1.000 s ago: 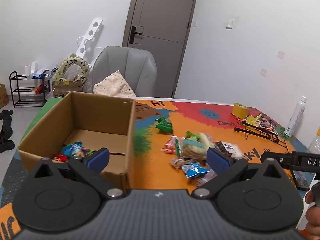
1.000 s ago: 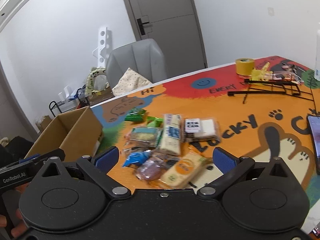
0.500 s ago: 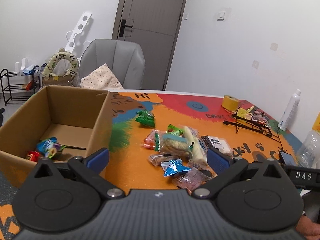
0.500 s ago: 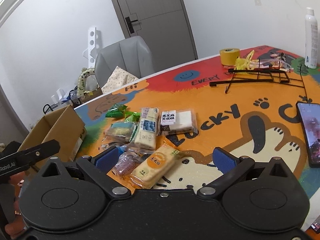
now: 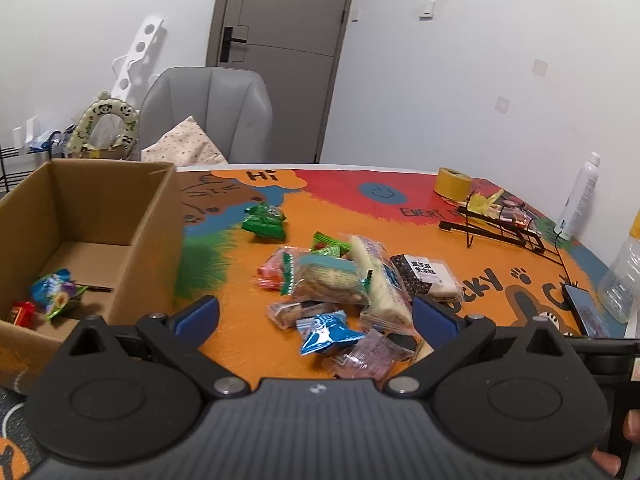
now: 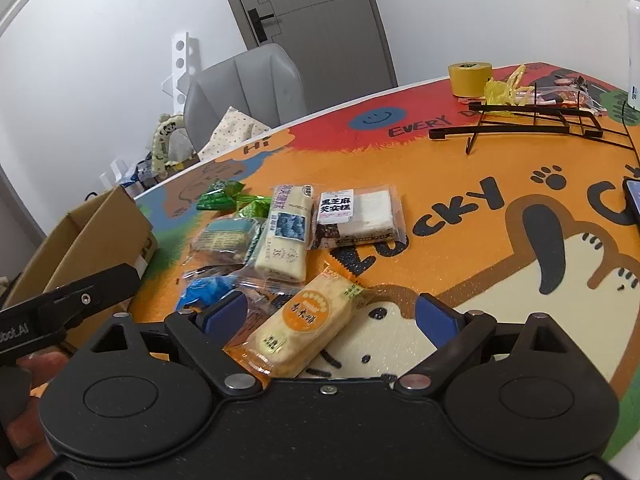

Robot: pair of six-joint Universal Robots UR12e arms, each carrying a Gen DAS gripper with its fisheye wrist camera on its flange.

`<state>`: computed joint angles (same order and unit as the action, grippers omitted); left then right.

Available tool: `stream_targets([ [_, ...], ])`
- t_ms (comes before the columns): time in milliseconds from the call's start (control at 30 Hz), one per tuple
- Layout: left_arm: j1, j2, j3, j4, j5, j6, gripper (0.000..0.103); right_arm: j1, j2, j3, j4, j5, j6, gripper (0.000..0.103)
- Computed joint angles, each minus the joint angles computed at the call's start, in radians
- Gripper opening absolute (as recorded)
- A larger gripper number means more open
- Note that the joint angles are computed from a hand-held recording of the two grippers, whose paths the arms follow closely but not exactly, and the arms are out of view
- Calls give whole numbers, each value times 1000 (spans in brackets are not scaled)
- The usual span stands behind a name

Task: Organize snacks
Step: 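Grasp the blue wrapped candy with the left gripper while the right grasps the rice cracker pack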

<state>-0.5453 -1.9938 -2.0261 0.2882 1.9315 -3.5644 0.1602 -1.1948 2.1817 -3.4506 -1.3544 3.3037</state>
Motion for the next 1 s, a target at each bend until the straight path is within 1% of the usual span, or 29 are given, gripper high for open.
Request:
stream_targets([
  [33,6,-2,0,-3,-20,-9,100,2,3,-4,4,-6,-5,92],
  [100,17,-3,3,-20,-51,-37,93,1,9,-10,12,0,-14,86],
  [133,21,-5,5,-28,-58,-47,89,2,11,-14,19,0,-16,84],
  [200,25,-9,8,-32,-67,-56,85,2,15,-22,31,-3,-20,79],
  [267,27,-13,10,-34,-72,-57,82,3,19,-27,38,-3,-19,79],
  [433,32,-19,21,-76,-59,-88,72,14,32,-46,58,-12,-33,78],
  [567,38,-23,28,-95,-74,-95,69,33,37,-57,79,-54,-68,79],
  [667,40,-32,38,-100,-79,-93,69,36,34,-53,82,-74,-88,77],
  [900,46,-52,61,-137,-96,-115,60,14,22,-34,78,-114,-77,77],
  [1000,47,-57,69,-160,-104,-116,60,8,20,-32,82,-117,-65,76],
])
